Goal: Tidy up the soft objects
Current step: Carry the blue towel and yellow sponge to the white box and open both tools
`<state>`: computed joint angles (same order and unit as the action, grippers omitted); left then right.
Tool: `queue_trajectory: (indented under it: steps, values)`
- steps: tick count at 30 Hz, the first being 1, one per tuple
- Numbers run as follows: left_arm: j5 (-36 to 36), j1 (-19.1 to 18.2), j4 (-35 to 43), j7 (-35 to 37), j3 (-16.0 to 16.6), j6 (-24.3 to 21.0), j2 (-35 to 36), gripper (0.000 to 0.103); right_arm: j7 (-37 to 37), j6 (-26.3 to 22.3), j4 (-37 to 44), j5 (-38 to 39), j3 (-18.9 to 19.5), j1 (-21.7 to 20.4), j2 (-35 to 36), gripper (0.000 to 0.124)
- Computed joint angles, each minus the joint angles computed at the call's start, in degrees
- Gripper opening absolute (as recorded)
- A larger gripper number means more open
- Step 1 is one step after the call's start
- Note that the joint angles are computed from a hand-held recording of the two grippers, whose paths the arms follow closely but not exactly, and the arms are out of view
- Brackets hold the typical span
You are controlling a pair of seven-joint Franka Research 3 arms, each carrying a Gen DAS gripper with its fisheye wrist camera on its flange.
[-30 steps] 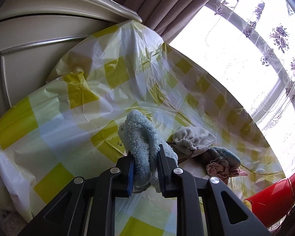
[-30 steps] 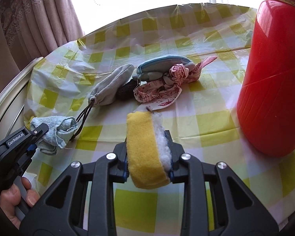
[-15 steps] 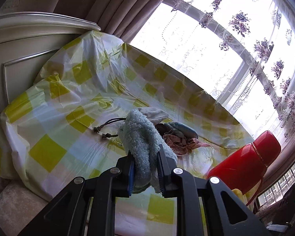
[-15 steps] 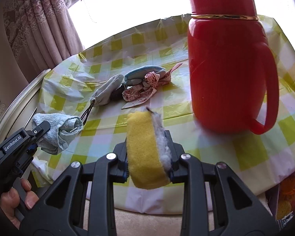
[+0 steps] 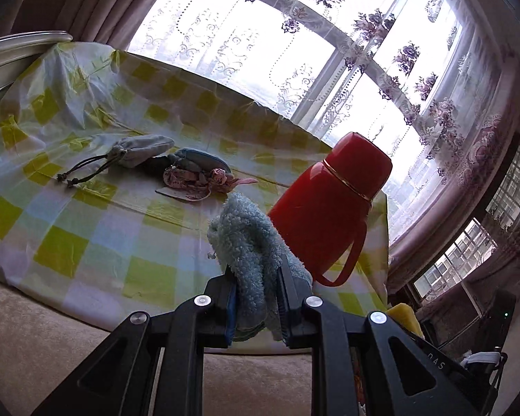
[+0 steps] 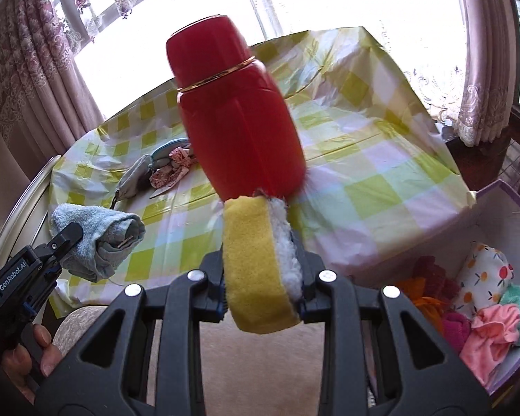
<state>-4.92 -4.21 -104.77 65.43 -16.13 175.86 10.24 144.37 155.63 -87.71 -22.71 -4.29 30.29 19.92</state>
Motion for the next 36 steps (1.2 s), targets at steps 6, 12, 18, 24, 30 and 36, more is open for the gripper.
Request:
queue_trajectory:
  steps: [6, 12, 18, 24, 30, 36]
  values:
    - [-11.77, 3.43, 4.63, 15.81, -10.51, -3.24, 3.06, 0.020, 13.06, -3.72, -11.61, -10.81, -4.11, -1.39, -9.70, 0.032]
    - [-17.03, 0.33, 10.70, 24.20, -12.62, -8.05, 6.96, 0.020, 19.77, -7.41, -16.80, -16.11, -3.21, -6.49, -14.88, 0.032]
    - [-16.34, -3.98, 16.29, 26.76, -10.94, -13.10, 10.59, 0.020, 19.21, -8.28, -17.41, -15.67, -0.36, -11.93, -15.77, 0.032]
    - [-14.89, -6.61, 20.57, 26.73, -9.55, -16.84, 13.54, 0.020, 18.30, -8.83, -14.49, -15.98, 1.74, -16.04, -14.07, 0.032]
    - [-13.53, -8.14, 25.14, 26.03, -8.91, -20.20, 16.74, 0.020, 17.70, -9.43, -11.22, -16.87, 1.04, -17.06, -11.80, 0.035]
    - [-9.63, -10.85, 30.37, 22.18, -6.15, -25.85, 20.05, 0.055, 15.61, -10.04, -9.39, -14.47, -0.18, -17.48, -9.54, 0.064]
